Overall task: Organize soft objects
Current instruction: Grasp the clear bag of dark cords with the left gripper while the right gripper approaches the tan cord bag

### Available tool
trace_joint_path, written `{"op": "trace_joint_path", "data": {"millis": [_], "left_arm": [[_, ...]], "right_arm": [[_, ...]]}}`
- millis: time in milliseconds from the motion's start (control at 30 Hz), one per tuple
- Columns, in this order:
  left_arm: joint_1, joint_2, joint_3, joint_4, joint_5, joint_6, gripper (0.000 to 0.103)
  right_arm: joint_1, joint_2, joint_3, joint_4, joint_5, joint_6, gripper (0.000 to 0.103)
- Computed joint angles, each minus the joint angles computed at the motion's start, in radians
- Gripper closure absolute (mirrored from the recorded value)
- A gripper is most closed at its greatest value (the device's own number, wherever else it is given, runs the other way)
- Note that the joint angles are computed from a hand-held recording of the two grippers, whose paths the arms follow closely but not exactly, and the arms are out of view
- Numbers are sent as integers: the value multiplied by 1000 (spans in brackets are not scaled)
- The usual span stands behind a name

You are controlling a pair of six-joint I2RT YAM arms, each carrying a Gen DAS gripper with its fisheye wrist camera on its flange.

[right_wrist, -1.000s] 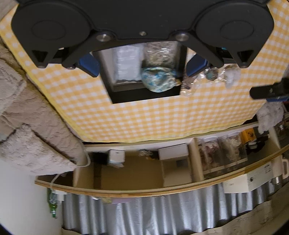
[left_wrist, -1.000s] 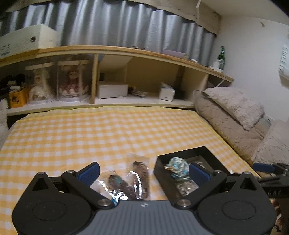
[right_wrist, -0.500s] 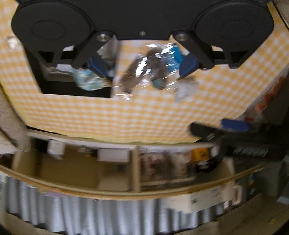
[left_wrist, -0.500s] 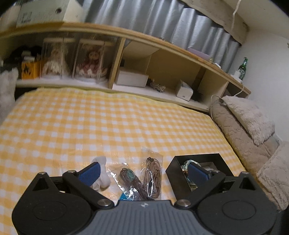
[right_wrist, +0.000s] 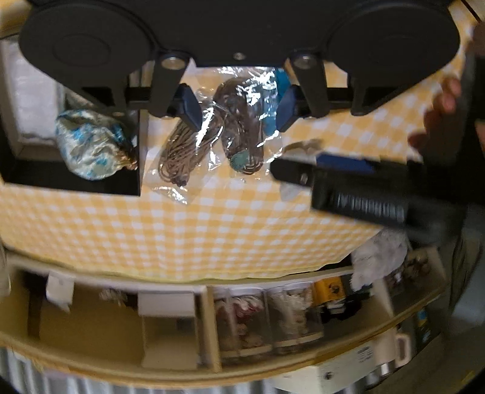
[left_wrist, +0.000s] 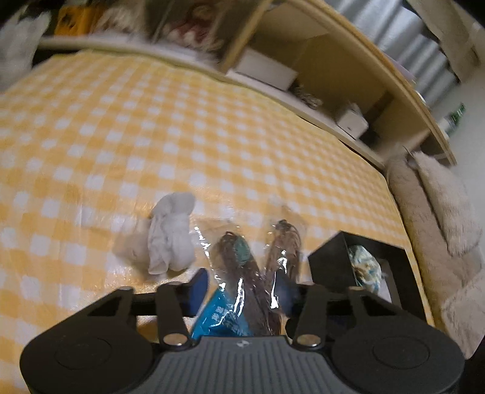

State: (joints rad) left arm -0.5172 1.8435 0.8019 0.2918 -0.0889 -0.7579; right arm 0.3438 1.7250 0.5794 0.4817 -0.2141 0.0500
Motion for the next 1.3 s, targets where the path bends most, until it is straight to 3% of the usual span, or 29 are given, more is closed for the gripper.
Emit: {"op": "trace_joint_path", "data": {"millis": [167, 267, 333, 633, 900, 1033, 1133, 1200, 1300], "left_arm": [[26, 92, 41, 36, 32, -35, 67], [27, 131, 59, 48, 37, -43, 78], [29, 146, 63, 54, 34, -45, 99], [55, 131, 55, 31, 26, -39, 102], [53, 54, 88, -181, -181, 150, 103], [63, 48, 85, -177, -208, 188, 102], [66, 68, 94, -165, -185, 168, 94], [66, 82, 103, -166, -163, 157, 66], [54, 101, 112, -154, -162, 151, 51]], "right_arm": [[5, 110, 79, 20, -3, 87, 50], [7, 161, 118, 37, 7, 148, 50], [6, 186, 143, 27, 16, 167, 49], [-20, 205, 143, 40, -32, 188, 53], [-21, 175, 110, 32, 9, 216, 53], [-45, 181, 128, 5, 34, 248, 53], [-55, 206, 168, -31, 37, 280, 49], [-48, 226, 189, -40, 48, 286, 38], [-20, 262, 228, -48, 95, 285, 27]]}}
